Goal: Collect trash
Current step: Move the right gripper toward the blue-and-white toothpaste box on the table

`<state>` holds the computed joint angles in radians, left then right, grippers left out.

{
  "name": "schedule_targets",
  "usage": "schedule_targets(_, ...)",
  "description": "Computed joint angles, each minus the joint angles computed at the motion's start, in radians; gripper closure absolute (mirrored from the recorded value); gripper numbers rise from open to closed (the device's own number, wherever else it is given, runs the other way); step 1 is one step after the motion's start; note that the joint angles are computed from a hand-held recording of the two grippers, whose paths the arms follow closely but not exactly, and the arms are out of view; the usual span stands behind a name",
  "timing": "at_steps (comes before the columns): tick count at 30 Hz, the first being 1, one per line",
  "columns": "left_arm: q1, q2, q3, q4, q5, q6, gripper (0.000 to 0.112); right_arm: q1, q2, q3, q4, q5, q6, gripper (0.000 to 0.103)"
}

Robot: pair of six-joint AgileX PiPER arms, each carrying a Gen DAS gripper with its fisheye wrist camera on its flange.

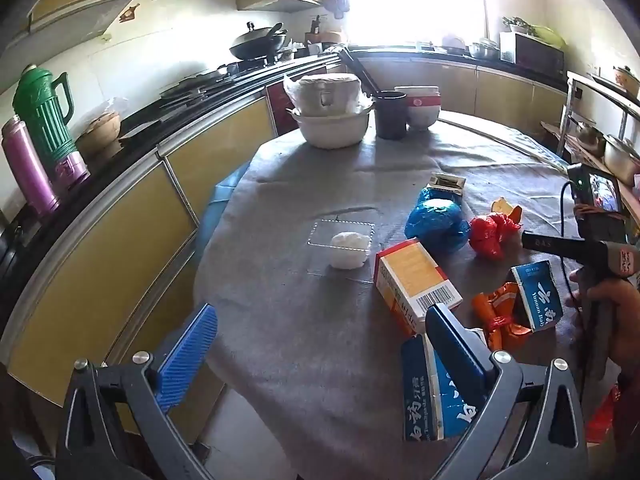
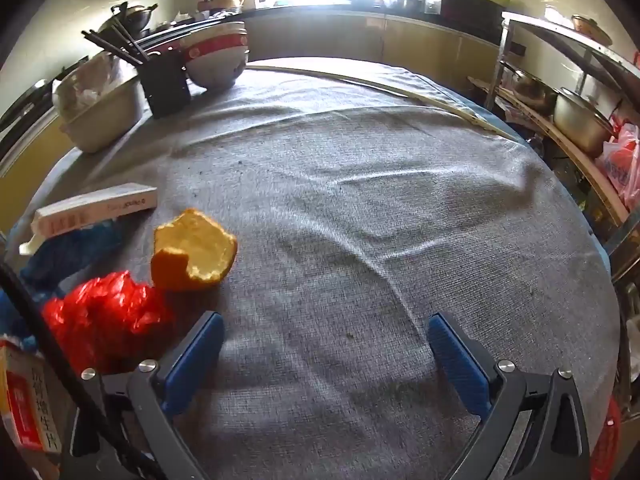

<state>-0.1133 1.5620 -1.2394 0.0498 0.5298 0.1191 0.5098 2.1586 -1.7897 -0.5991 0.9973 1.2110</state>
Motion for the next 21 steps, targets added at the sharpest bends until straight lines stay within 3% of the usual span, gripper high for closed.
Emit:
schedule_targets(1,0.006,-0.006,0.000,-0.013,0.001,0.014,0.009,0.003,-0.018,0.026,0.004,-0.021,-0.005,0.000)
schedule_targets(4,0.000,-0.047,0.051,0.006,-0.028,-0.009,0.009,-0.010,-0.105,0.216,-0.048,-0.197,0.064,0.000)
schedule_targets(9,-0.002,-0.095,0.079,-0.018,-0.027,0.024,0.009,-0.062,-0.281,0.503,-0.108,-0.556,0.349,0.000)
schedule_targets(11,-0.001,-0.112,0.090,-0.025,-0.027,0.034,0.009,-0.071,-0.303,0.532,-0.068,-0.607,0.330,0.000)
schedule_targets(13,0.004,-0.129,0.096,-0.035,-0.023,0.044,0.009,-0.059,-0.333,0.580,-0.139,-0.656,0.453,0.006)
schedule_targets(15,0.013,-0.147,0.101,-0.051,-0.018,0.064,0.009,-0.022,-0.387,0.631,-0.320,-0.637,0.653,0.008)
schedule_targets(17,0.015,-0.165,0.106,-0.049,-0.019,0.060,0.009,0.044,-0.446,0.652,-0.493,-0.558,0.826,0.008)
schedule_targets(19,0.019,-0.180,0.110,-0.055,-0.018,0.064,0.009,0.114,-0.488,0.631,-0.549,-0.455,0.854,0.008)
schedule_targets(21,0.025,-0.196,0.117,-0.072,-0.019,0.078,0.009,0.175,-0.510,0.572,-0.497,-0.339,0.734,0.008)
